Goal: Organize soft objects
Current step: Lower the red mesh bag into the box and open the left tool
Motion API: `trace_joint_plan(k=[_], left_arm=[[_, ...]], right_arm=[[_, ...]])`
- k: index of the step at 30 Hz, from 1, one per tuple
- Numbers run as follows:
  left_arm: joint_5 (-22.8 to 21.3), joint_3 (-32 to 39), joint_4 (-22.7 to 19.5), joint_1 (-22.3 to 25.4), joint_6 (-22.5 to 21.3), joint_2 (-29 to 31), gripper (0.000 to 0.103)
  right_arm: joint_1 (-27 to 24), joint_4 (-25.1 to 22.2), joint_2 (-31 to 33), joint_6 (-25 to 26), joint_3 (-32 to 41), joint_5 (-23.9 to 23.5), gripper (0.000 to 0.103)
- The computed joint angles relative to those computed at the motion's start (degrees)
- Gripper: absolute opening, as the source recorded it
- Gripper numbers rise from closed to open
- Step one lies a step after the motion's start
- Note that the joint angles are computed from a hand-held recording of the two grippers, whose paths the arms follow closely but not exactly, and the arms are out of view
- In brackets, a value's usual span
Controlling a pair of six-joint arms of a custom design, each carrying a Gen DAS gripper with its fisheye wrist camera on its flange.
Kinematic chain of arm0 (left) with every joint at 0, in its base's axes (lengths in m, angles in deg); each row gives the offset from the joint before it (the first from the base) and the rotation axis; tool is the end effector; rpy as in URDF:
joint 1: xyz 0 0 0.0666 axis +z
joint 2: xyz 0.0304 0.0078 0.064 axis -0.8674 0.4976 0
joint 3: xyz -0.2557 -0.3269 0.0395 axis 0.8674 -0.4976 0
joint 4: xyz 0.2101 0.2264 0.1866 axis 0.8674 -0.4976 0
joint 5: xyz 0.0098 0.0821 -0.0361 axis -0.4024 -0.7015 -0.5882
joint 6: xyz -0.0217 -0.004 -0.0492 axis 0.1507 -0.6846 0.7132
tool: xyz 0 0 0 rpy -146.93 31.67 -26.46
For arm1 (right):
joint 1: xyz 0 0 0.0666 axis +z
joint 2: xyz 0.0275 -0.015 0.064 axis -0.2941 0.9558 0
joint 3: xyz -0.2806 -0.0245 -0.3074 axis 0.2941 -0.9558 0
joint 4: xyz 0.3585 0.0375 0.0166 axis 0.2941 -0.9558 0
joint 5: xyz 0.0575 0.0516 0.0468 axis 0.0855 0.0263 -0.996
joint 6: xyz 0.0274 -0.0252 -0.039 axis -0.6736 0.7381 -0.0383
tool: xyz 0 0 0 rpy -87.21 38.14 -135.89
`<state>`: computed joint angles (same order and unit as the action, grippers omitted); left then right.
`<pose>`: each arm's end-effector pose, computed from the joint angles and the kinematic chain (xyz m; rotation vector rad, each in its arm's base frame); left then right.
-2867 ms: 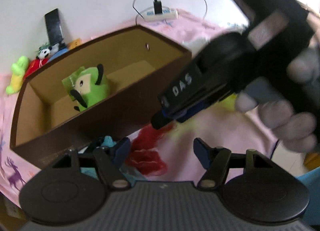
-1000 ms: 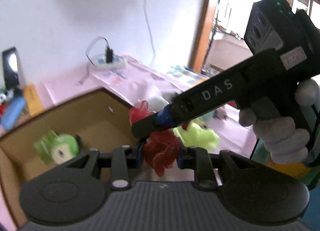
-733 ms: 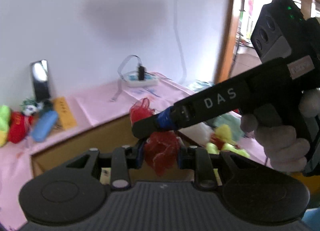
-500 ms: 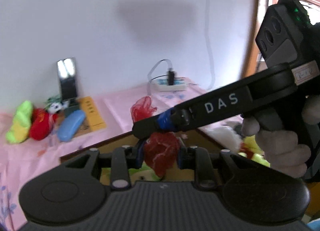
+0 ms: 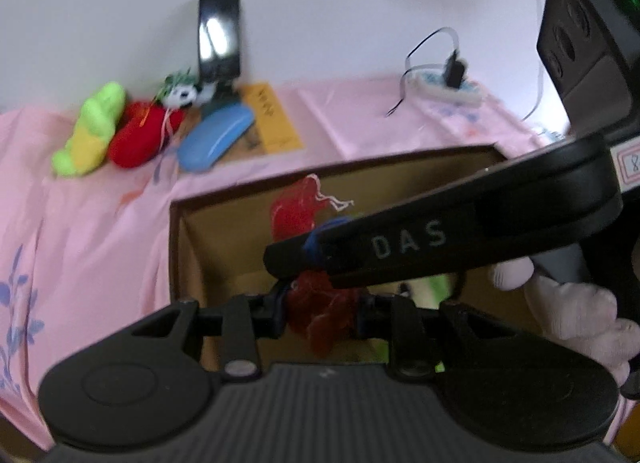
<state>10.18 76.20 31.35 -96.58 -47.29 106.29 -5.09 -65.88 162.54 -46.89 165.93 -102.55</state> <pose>0.4843 -0.3444 0.4385 0.0673 2.4311 -0.1057 0.5818 0.1456 0.4579 -0.7038 2.3698 0.8602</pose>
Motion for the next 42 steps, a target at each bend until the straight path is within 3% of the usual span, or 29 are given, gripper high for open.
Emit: trace_joint_plan(k=[5,9,12,13,16,20,23,26,42], left_arm=[[-0.82,3.00,-5.16,0.80,2.82,2.77,0.027],[-3.64,5.57,-8.42,0.37,3.09,4.66,0.035],[-6.43,5.81,-8.92,-0.37,3.22,4.72,0.060],[-7.99,5.99,-9.50,-0.70,3.78,4.80,0.063],[-9.26,5.44,-10.35,-1.16,4.68,4.36,0.064],[-10.33,4.32,-10.07,-2.07,5.67,3.12,0.064],[-11.05,3.64,-9.45,-2.58,6.05,2.29,0.064],[-12.12,3.63,-9.60,-3.12,6.26,1.81,0.065],[-15.84,6.66,-13.76,-5.68,11.58,1.13,0.067]], right_arm=[[0.40,-2.68,3.48,0.75,2.89,-1.05,0.007],[0.61,-2.52,5.29,0.66,3.81,-2.10,0.007],[0.49,-0.73,5.86,-1.49,3.47,-2.83,0.008],[0.51,-0.24,6.02,-1.85,3.33,-2.37,0.010],[0.56,-0.75,6.64,-2.08,3.78,-1.97,0.013],[0.09,-5.41,8.09,-0.56,6.44,-6.24,0.013],[0.23,-1.85,6.61,-1.63,4.38,-4.73,0.013],[-0.26,-1.30,6.35,-3.51,4.35,-5.17,0.013],[-1.93,9.80,-5.84,-7.34,-9.78,9.16,0.013]])
